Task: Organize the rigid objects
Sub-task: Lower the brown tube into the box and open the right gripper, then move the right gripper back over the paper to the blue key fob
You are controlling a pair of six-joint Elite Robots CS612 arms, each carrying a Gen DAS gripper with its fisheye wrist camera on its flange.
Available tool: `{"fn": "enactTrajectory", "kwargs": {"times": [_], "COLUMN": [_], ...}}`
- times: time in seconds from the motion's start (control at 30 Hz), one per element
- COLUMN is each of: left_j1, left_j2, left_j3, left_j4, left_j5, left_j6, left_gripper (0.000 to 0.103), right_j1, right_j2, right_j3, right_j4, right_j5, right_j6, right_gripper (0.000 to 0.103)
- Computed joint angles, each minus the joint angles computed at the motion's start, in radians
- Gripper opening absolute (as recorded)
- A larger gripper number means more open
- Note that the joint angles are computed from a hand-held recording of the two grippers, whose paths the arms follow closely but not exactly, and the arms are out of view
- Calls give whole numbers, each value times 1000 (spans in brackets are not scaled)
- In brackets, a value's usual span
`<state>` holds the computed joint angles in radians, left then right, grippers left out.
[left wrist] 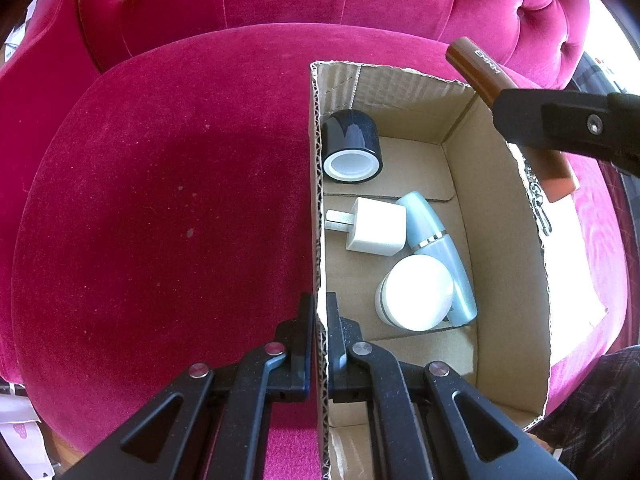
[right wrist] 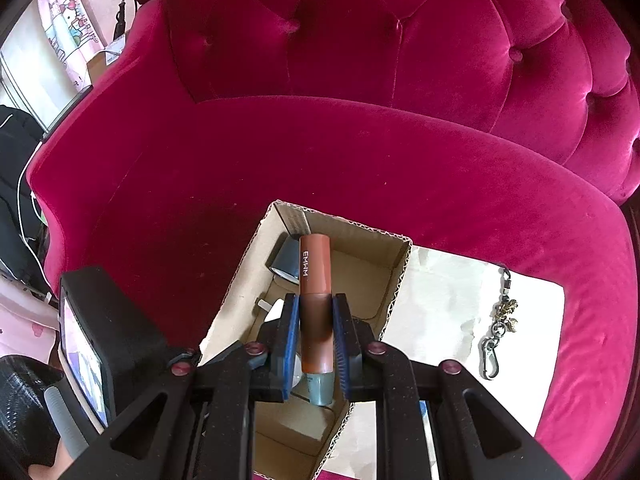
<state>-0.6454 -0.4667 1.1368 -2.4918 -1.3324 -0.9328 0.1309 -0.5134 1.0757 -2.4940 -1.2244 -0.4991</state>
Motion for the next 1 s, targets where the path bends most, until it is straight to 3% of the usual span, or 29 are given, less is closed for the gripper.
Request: {"fn": "enactTrajectory", "kwargs": {"times": [0.2,0.3,0.37,0.63,1.0], "left_j1": [-1,-1,-1,1,1], "left_j2": [2,2,1,-4,-7], "left_j3": [-4,-3,0,13,19], "left_j4": [3,1,-4,-19,-24], "left_j5": [1,1,-2,-3,-4], "left_j6": [0,-1,-3,-7,-8], "left_gripper": [4,4,4,4,4], "right_j1": [-2,-4,-4,-7,-22], "right_j2": [2,0,-4,-2,-16], "right_j3": [-6,-2,5,4,22], "right_j4": [1,-14,-33,-86,-108], "right_j5": [4,4,0,-68,-87], "right_j6": [9,23,33,70,62], "right_gripper": [18,48,54,102,103]}}
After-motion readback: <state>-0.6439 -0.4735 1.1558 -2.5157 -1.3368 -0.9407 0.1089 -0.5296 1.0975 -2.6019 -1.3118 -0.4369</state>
